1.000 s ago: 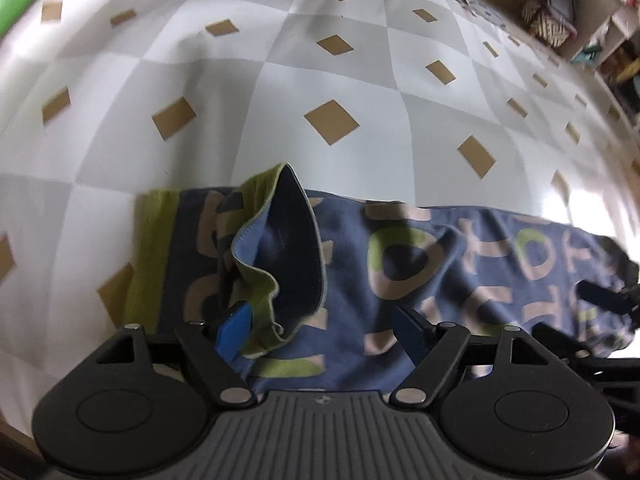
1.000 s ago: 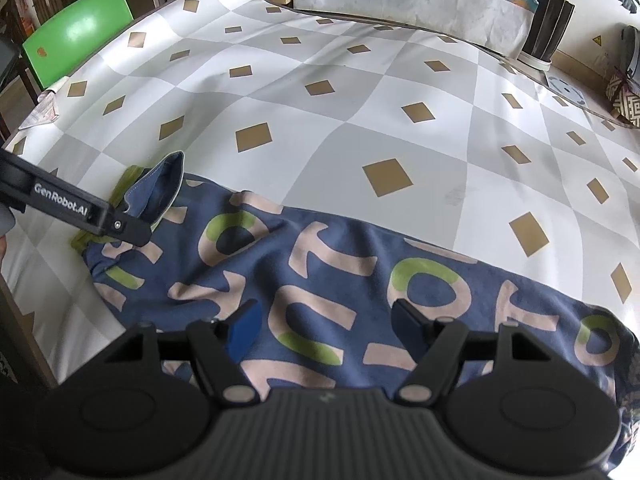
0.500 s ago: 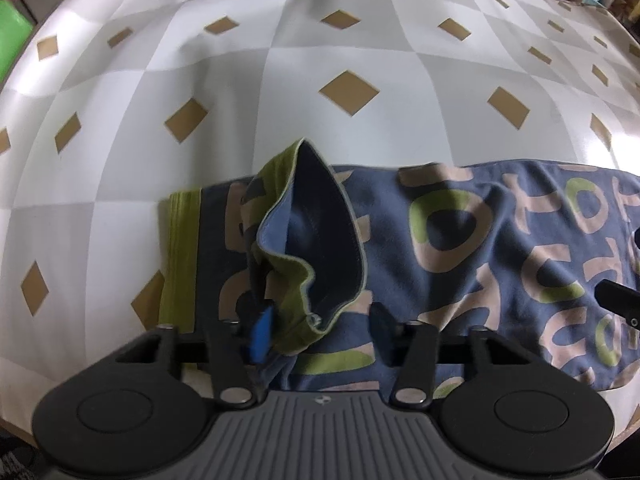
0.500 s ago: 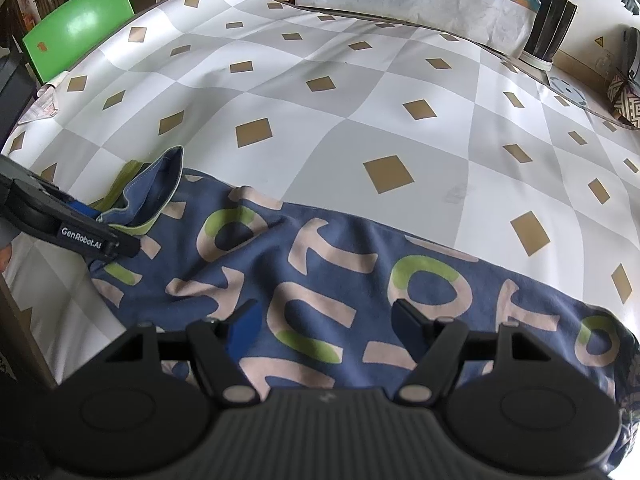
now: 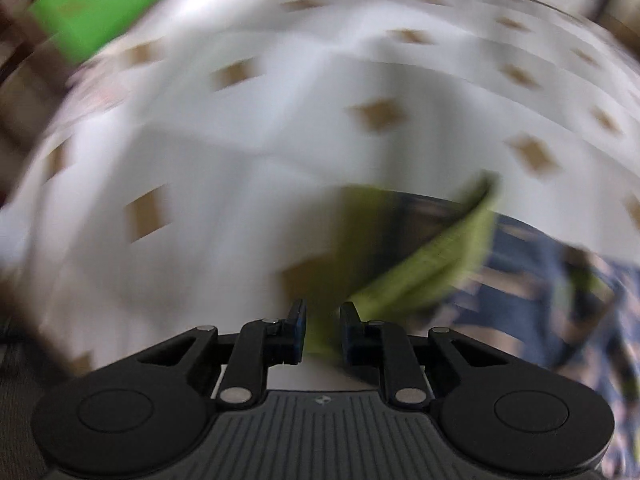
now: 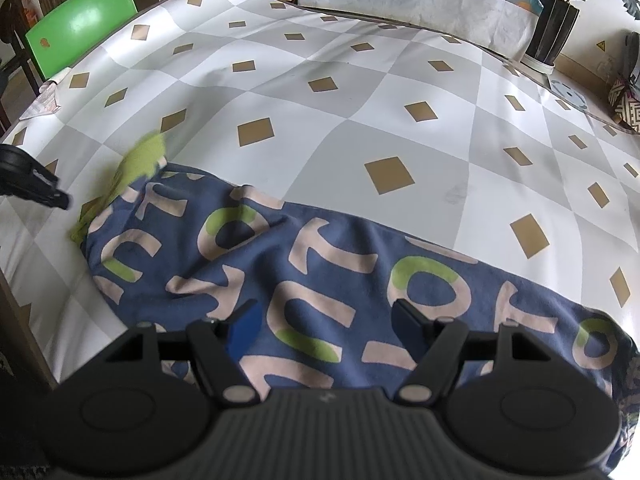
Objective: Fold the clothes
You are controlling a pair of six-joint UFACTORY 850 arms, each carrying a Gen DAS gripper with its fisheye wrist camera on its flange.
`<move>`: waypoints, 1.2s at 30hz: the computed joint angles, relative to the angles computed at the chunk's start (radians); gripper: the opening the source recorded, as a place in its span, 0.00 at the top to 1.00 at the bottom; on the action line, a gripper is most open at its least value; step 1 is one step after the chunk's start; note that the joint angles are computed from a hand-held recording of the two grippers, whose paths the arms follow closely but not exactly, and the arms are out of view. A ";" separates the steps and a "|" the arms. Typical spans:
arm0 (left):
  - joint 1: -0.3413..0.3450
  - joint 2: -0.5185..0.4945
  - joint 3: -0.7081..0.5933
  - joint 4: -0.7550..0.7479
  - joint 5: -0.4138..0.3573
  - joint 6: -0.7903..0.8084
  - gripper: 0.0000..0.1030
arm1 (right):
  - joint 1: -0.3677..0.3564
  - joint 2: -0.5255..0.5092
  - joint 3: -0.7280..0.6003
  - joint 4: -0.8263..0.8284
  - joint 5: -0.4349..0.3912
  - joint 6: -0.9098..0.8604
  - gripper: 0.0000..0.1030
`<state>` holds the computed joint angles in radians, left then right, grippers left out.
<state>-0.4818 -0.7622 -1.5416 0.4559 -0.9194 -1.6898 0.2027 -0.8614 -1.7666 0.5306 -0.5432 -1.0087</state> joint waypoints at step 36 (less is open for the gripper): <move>0.063 0.024 0.111 -0.164 0.433 -0.008 0.51 | 0.028 0.022 0.055 -0.098 0.077 -0.029 0.32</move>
